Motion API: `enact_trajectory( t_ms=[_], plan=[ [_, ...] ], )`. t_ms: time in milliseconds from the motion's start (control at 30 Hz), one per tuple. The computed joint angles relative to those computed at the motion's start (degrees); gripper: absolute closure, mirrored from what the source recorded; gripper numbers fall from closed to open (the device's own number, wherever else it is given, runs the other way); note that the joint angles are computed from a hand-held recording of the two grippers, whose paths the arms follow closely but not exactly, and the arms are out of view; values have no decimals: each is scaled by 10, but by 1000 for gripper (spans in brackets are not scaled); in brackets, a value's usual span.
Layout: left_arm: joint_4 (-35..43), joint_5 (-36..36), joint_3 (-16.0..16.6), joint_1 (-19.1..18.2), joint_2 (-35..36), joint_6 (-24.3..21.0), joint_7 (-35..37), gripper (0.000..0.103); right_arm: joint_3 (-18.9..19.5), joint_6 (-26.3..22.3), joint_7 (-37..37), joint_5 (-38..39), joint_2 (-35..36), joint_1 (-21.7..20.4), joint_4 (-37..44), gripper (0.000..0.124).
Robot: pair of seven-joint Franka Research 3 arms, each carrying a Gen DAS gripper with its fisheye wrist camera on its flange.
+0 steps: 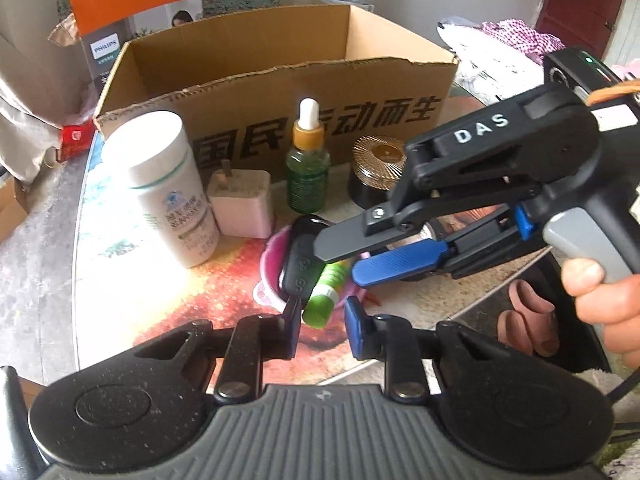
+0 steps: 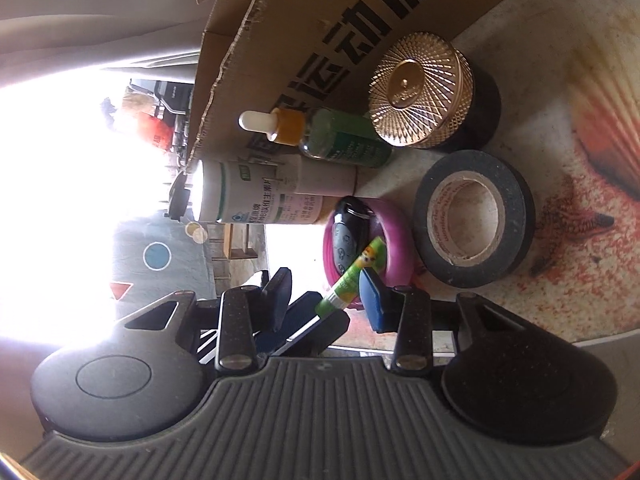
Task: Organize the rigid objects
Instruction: 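Grasp the green stick in the pink cup with the right tool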
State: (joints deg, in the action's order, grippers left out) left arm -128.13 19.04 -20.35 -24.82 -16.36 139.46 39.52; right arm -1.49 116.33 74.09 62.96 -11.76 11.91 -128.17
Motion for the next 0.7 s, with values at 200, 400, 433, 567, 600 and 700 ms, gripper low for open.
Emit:
enact_trajectory(
  t_ms=[200, 400, 433, 567, 600, 700],
  plan=[
    [11, -13, 4, -3, 15, 2, 12, 79, 6, 7, 9, -14, 8, 4, 9, 90],
    [21, -29, 9, -2, 30, 5, 19, 79, 13, 18, 18, -31, 18, 9, 17, 96],
    [22, -32, 10, -2, 32, 5, 20, 79, 13, 19, 17, -32, 20, 9, 18, 97],
    [21, -30, 9, 1, 33, 13, 16, 81, 15, 31, 14, -33, 20, 12, 15, 100],
    [20, -22, 7, 3, 31, 13, 11, 82, 13, 31, 12, -32, 18, 11, 14, 102],
    [19, -16, 7, 3, 24, 15, 10, 83, 10, 31, 4, -23, 12, 11, 7, 105]
  ],
)
